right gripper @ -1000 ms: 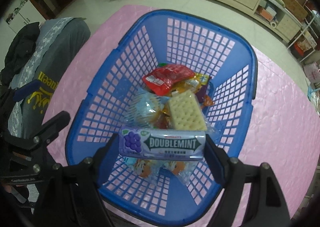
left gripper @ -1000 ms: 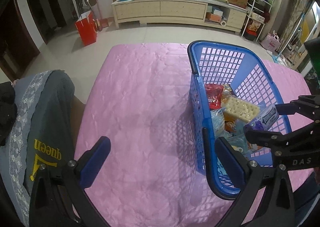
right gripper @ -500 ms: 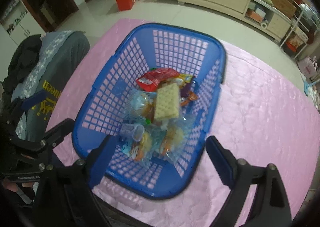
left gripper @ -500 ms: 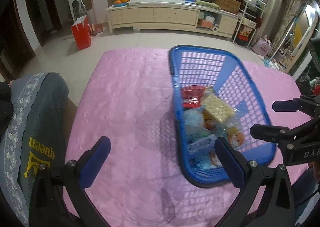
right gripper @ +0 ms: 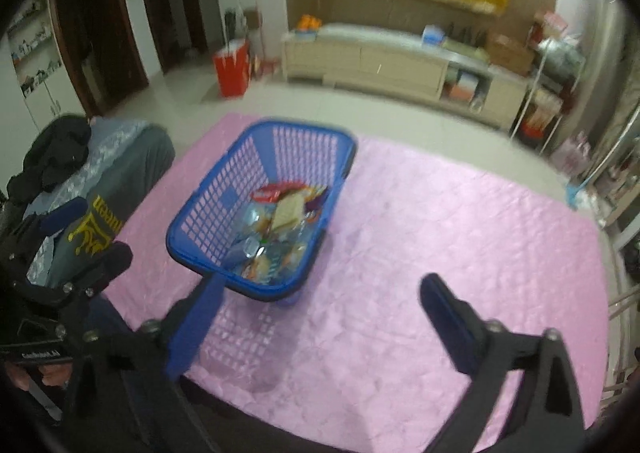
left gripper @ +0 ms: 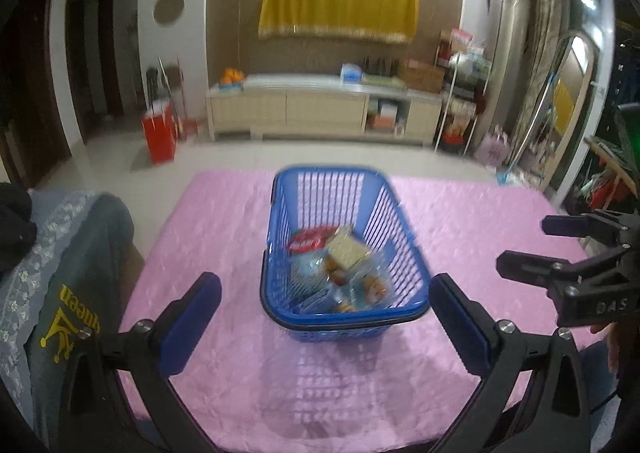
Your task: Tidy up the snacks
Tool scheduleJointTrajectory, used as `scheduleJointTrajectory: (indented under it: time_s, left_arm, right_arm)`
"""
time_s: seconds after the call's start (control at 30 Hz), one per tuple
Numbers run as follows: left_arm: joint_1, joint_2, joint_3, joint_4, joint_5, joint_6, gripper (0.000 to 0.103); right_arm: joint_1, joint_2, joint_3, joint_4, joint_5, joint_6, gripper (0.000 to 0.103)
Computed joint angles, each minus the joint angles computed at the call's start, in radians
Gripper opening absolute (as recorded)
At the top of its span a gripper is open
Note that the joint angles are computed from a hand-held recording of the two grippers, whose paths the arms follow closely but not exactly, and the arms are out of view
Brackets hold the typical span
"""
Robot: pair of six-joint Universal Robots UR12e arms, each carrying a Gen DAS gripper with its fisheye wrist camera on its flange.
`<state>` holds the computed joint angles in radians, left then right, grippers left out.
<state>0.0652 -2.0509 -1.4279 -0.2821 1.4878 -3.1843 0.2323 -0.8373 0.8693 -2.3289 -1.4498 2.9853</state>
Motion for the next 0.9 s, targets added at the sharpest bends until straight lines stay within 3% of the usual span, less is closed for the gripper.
scheduleJointTrajectory:
  time_s: [0.17, 0.33, 0.5, 0.77, 0.9]
  left_arm:
    - [-0.014, 0.049, -0.098, 0.158, -0.021, -0.045, 0.103]
    - [-0.053, 0.078, -0.156, 0.242, 0.033, 0.017, 0.103]
    - [-0.077, 0.101, -0.204, 0.307, 0.043, 0.045, 0.103]
    - [-0.086, 0.119, -0.244, 0.342, 0.032, 0.044, 0.103]
    - [-0.092, 0.116, -0.247, 0.34, 0.06, 0.044, 0.103]
  right_arm:
    - [-0.004, -0.108, 0.224, -0.279, -0.05, 0.029, 0.103]
    - [-0.001, -0.162, 0.355, -0.463, -0.113, 0.062, 0.103]
    - [0.004, -0.207, 0.47, -0.614, -0.168, 0.084, 0.103]
    - [-0.003, -0.248, 0.553, -0.689, -0.165, 0.136, 0.103]
    - [-0.006, -0.26, 0.574, -0.702, -0.143, 0.14, 0.103]
